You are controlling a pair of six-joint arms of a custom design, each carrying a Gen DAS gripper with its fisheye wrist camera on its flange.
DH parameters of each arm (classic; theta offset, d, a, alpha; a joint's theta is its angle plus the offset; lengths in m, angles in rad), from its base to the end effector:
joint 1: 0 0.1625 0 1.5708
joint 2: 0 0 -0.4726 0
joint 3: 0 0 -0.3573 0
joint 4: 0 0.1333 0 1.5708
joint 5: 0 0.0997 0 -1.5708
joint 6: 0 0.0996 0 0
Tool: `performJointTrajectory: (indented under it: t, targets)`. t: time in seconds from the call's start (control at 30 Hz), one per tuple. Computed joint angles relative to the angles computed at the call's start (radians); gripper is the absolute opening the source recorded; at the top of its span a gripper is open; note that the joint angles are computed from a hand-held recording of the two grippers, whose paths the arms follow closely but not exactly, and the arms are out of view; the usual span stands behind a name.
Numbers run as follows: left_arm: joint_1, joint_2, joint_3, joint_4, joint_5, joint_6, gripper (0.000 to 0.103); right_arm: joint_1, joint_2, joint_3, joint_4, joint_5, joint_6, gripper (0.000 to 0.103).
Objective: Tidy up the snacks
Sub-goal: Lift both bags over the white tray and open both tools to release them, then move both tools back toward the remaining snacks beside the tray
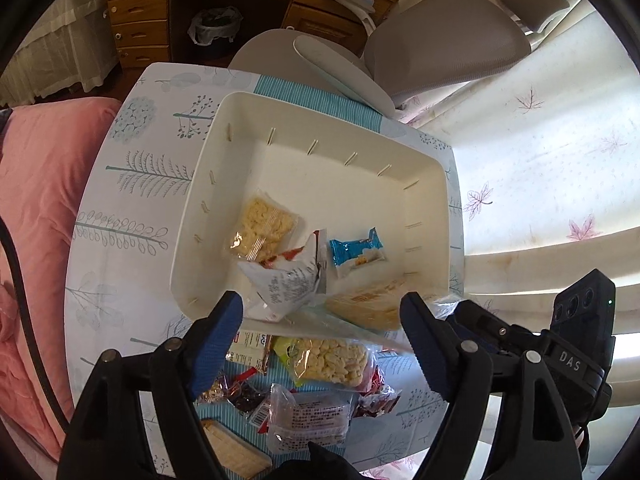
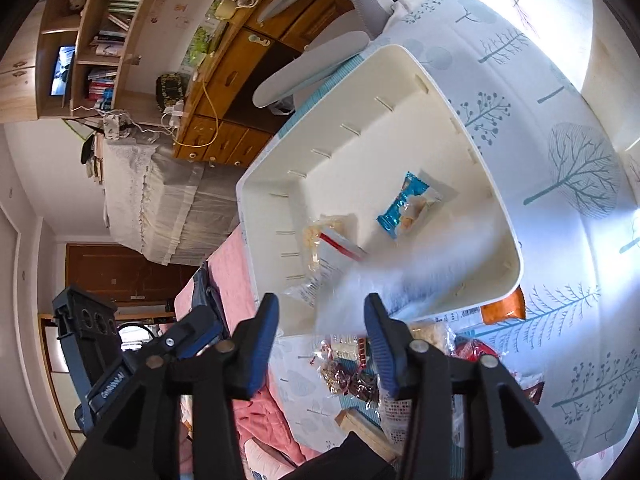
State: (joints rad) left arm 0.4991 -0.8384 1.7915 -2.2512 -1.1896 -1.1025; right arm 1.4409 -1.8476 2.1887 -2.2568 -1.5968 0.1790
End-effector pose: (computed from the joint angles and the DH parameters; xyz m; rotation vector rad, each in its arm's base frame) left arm -0.4401 -0.4339 0.1067 0.0300 2.7121 -0.2901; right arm 0.0862 -0.3492 0.4376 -0.4804 -3.0402 0.5369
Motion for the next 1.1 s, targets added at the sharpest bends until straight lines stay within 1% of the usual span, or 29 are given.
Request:
performJointTrajectory:
  t: [0.07, 0.27, 0.4, 0.5, 0.73, 0.93, 1.1]
  targets:
    - [-0.008, -0.003, 0.005, 0.004, 0.0, -0.013, 0.08, 0.002, -0.004, -0.003, 0.007, 0.002, -0.008, 0.054]
    - [-0.05, -0.024, 0.04, -0.007, 0.008, -0.056, 0.08, 0.009, -0.028, -0.004, 0.041, 0.007, -0.038, 0.061]
    - [-0.083, -0.047, 0.072, -0.014, 0.014, -0.092, 0.08, 0.013, -0.052, 0.001, 0.062, 0.005, -0.055, 0.063]
    - [-0.108, -0.069, 0.096, -0.016, 0.016, -0.116, 0.08, 0.023, -0.078, 0.014, 0.069, 0.002, -0.059, 0.068]
    - [-0.163, -0.122, 0.145, 0.004, 0.009, -0.158, 0.08, 0.082, -0.138, 0.052, 0.067, -0.032, -0.052, 0.071]
    - [-0.211, -0.173, 0.194, 0.012, 0.008, -0.196, 0.08, 0.162, -0.181, 0.082, 0.063, -0.082, -0.036, 0.076]
    - [-0.242, -0.216, 0.236, 0.019, -0.009, -0.227, 0.08, 0.217, -0.212, 0.117, 0.056, -0.115, 0.003, 0.077]
